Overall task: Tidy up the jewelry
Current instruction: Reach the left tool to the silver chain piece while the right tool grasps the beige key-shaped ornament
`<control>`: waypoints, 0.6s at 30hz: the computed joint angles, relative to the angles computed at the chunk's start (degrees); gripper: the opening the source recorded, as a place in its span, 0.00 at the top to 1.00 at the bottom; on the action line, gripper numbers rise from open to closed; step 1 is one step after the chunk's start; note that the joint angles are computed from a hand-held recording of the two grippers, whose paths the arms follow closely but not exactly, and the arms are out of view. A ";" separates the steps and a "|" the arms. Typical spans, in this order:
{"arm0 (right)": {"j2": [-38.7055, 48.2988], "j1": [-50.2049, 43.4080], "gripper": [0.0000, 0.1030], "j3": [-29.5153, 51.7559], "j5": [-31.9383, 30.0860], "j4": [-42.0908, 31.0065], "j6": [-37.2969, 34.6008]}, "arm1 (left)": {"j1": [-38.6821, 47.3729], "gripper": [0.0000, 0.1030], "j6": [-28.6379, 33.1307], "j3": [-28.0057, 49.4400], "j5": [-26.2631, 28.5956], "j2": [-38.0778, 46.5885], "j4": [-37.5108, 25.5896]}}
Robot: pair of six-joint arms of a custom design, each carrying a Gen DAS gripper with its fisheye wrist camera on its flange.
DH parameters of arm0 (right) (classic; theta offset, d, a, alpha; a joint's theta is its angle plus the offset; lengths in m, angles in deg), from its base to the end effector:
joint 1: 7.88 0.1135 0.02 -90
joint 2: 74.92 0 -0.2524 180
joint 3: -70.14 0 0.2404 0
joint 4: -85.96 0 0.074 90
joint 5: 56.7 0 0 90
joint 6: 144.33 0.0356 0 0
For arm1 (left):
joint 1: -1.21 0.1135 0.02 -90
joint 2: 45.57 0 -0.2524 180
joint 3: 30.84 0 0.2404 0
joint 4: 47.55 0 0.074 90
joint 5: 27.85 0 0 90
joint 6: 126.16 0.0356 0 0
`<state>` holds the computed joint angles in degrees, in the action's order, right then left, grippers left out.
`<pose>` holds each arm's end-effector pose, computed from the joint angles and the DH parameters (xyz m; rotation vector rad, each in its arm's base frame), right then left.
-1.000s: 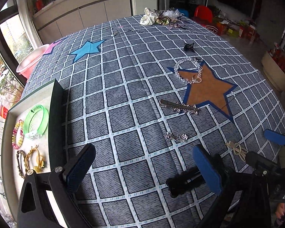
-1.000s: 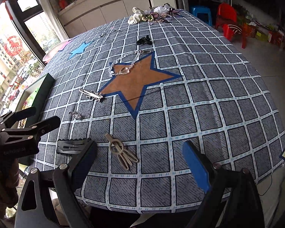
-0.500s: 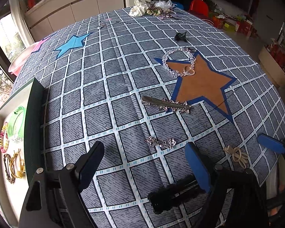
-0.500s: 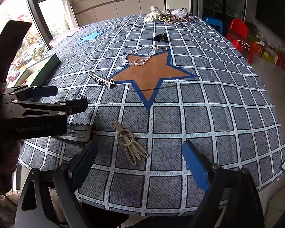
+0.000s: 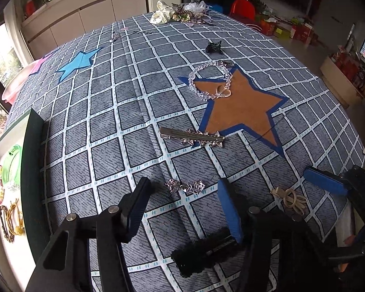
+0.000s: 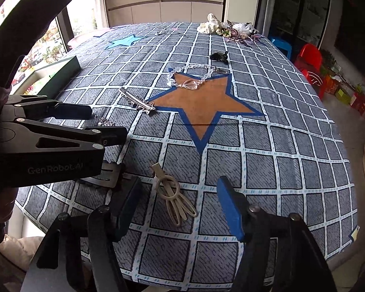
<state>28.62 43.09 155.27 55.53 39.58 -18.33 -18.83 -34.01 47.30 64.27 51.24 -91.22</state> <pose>0.2326 0.2655 0.1862 -0.2221 2.5541 0.0290 0.3082 -0.1138 0.1901 0.5250 2.6142 -0.1508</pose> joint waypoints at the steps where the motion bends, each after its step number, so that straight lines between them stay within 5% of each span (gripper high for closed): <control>1: 0.07 0.13 0.41 0.21 -0.02 -0.15 -0.01 | 0.01 0.48 0.03 0.00 0.06 -0.10 -0.03; 3: 0.27 0.24 0.54 0.75 -0.12 -0.52 -0.01 | 0.16 0.58 0.02 -0.10 0.21 -0.29 0.09; 7: 0.53 0.09 0.80 1.56 -0.10 -1.26 0.69 | 0.92 0.59 -0.19 -0.14 1.71 -0.63 -0.16; 18: -4.60 -2.97 0.80 -4.27 -4.57 2.31 4.77 | 1.90 0.59 -0.71 -2.07 3.38 -5.98 -0.99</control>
<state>24.01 40.13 151.00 50.96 41.89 -13.56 -16.93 -34.72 45.23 67.66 45.26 -92.21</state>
